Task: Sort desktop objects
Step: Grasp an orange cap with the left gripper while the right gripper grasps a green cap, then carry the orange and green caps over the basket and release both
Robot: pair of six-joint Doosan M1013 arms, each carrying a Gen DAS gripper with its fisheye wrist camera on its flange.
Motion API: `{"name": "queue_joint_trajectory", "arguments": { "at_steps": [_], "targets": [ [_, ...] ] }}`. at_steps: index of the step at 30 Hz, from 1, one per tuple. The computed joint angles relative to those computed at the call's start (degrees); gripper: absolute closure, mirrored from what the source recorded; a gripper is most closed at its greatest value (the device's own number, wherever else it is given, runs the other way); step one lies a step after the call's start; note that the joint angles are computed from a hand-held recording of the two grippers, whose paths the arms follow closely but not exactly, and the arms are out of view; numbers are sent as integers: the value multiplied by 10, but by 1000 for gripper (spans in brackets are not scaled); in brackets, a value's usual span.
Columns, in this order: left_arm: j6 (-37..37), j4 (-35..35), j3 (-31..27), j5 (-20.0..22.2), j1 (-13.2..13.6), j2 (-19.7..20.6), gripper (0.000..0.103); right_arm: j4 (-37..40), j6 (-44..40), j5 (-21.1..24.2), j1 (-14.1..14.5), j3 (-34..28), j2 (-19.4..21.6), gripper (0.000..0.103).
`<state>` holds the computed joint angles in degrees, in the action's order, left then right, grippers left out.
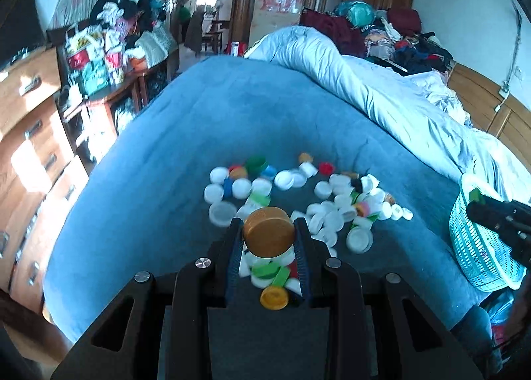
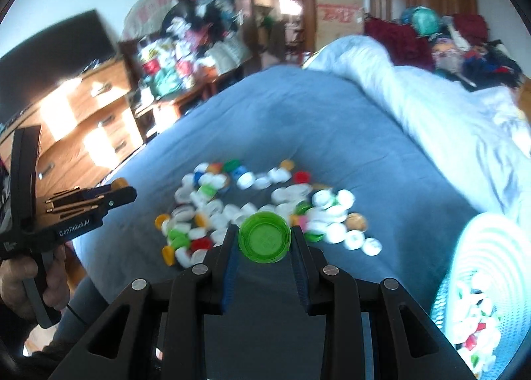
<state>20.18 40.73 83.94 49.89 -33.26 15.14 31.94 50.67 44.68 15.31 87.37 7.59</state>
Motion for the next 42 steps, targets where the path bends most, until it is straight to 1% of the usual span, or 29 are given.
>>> {"name": "queue_joint_trajectory", "arguments": {
  "at_steps": [7,22,31,42],
  "targets": [
    [35,3,-46,-2,-8,21,78,8,18,-23,-33,1,-15,70],
    [111,6,-151,2,-30,75,78,14,34,-57,-85,2,-30,70],
    [167,-21,-210,7,-40,109,78,7,50,-69,-117,5,-35,70],
    [247,-65,-298,20,-54,159,78,0,69,-74,-149,9,-38,70]
  ]
}}
